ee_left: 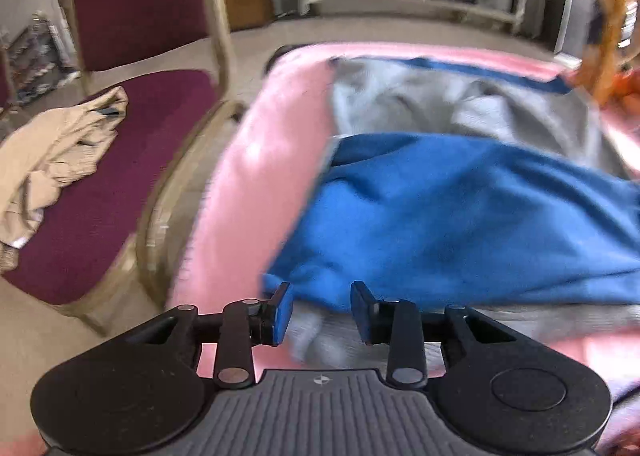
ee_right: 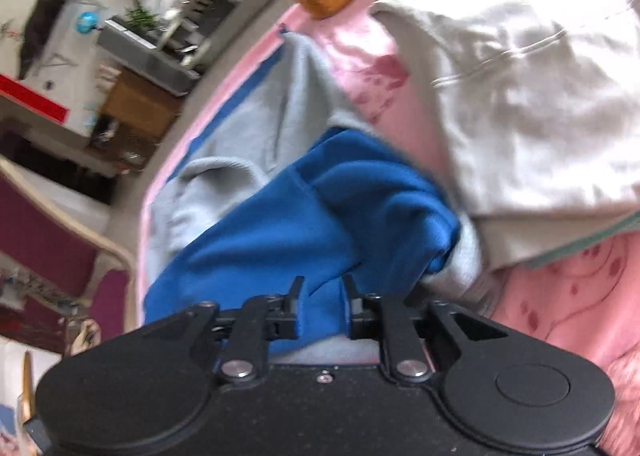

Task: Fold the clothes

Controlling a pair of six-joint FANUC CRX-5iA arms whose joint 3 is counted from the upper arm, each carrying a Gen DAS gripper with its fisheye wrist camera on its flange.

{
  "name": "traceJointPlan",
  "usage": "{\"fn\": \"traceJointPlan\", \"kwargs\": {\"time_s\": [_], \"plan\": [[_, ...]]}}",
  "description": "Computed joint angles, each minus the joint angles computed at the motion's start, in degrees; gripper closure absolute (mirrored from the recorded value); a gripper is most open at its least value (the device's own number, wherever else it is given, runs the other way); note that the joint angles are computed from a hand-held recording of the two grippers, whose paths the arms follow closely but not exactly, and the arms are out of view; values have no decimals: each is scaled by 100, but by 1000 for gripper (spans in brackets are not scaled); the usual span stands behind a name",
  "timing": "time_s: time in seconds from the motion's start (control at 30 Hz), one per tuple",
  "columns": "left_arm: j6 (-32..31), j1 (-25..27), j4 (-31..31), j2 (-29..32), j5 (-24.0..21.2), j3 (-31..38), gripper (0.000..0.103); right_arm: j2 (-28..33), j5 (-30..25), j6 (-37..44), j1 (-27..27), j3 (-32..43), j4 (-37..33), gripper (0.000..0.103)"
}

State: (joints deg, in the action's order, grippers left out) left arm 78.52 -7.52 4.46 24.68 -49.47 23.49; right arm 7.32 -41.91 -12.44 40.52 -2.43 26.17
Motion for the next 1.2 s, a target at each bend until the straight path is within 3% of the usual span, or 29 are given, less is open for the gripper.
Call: {"fn": "traceJointPlan", "kwargs": {"time_s": [0.13, 0.23, 0.37, 0.5, 0.6, 0.63, 0.7, 0.9, 1.0, 1.2], "plan": [[-995, -73, 887, -192, 509, -528, 69, 90, 442, 118, -31, -21, 237, 81], [-1455, -192, 1441, 55, 312, -293, 69, 167, 1028, 401, -105, 4, -64, 81], [-1712, -319, 2110, 465, 83, 28, 69, 440, 1285, 1359, -187, 406, -956, 81], [-1600, -460, 1667, 822, -145, 416, 69, 658, 1227, 1743, -250, 688, -1380, 81], [-1726, -513, 1456, 737, 9, 275, 68, 871, 677, 2152, -297, 1077, -1805, 81], [-1773, -530, 1394, 695, 82, 209, 68, 936, 424, 2187, -285, 1192, -1821, 101], [-1779, -533, 1362, 640, 154, 122, 68, 1041, 7, 2222, -263, 1376, -1834, 103], [-1590, -374, 1365, 431, -35, -33, 67, 900, -716, 1373, 67, 1180, -616, 103], [-1369, -300, 1206, 177, -100, -201, 68, 534, -513, 931, 156, 732, -349, 96], [-665, -50, 1229, -69, -184, -497, 73, 206, -139, 264, 346, 156, 523, 95]]}}
